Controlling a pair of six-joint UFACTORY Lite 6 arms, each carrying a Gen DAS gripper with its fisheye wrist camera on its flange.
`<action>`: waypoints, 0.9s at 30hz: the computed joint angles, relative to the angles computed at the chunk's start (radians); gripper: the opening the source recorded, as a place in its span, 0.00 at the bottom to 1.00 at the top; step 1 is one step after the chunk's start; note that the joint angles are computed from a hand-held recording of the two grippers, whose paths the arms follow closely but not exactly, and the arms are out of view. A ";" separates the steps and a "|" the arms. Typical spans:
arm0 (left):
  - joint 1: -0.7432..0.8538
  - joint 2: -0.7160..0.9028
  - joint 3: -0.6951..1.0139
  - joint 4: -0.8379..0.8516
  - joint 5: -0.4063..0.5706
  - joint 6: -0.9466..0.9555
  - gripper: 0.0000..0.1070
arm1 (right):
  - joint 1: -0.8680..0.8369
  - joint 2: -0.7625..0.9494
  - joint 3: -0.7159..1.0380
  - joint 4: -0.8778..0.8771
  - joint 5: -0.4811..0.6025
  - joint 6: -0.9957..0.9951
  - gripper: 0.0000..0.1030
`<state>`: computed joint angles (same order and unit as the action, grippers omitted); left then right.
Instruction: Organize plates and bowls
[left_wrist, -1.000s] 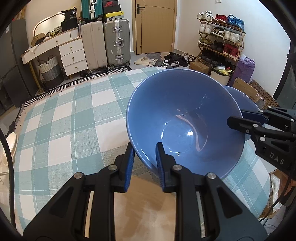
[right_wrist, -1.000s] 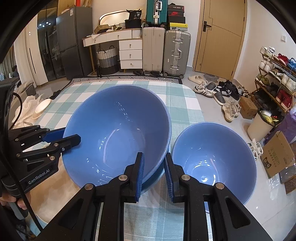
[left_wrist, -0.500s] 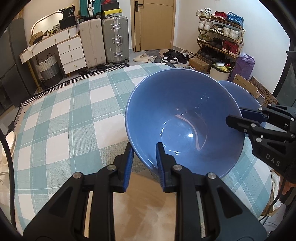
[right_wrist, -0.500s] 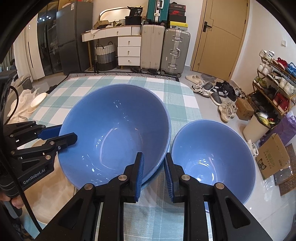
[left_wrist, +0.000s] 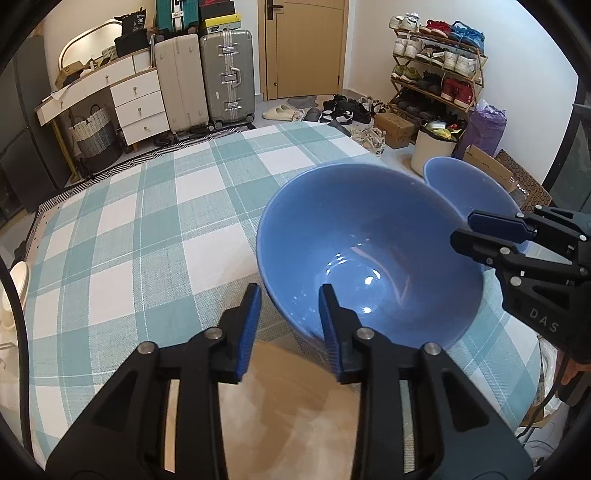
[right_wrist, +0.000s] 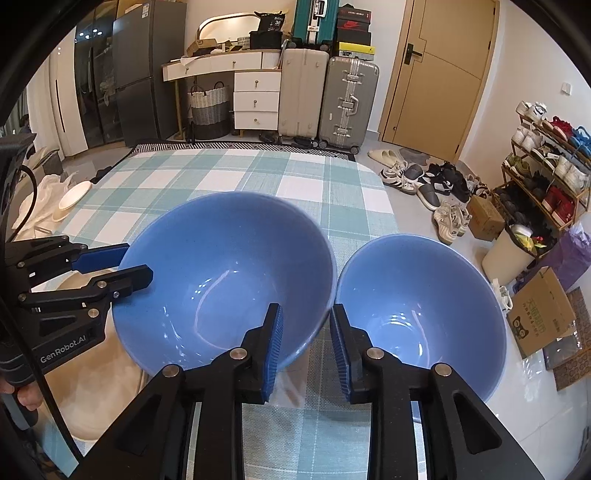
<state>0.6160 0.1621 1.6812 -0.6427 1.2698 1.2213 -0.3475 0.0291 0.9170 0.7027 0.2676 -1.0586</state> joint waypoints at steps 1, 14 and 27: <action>0.002 -0.001 0.003 -0.001 0.004 0.001 0.32 | -0.008 -0.006 -0.003 0.034 0.007 -0.036 0.26; 0.086 0.079 0.173 -0.085 0.210 -0.048 0.70 | -0.213 -0.089 -0.024 0.345 0.229 -0.313 0.84; 0.150 -0.024 0.160 -0.149 0.344 -0.098 0.94 | -0.421 -0.205 -0.038 0.378 0.392 -0.397 0.99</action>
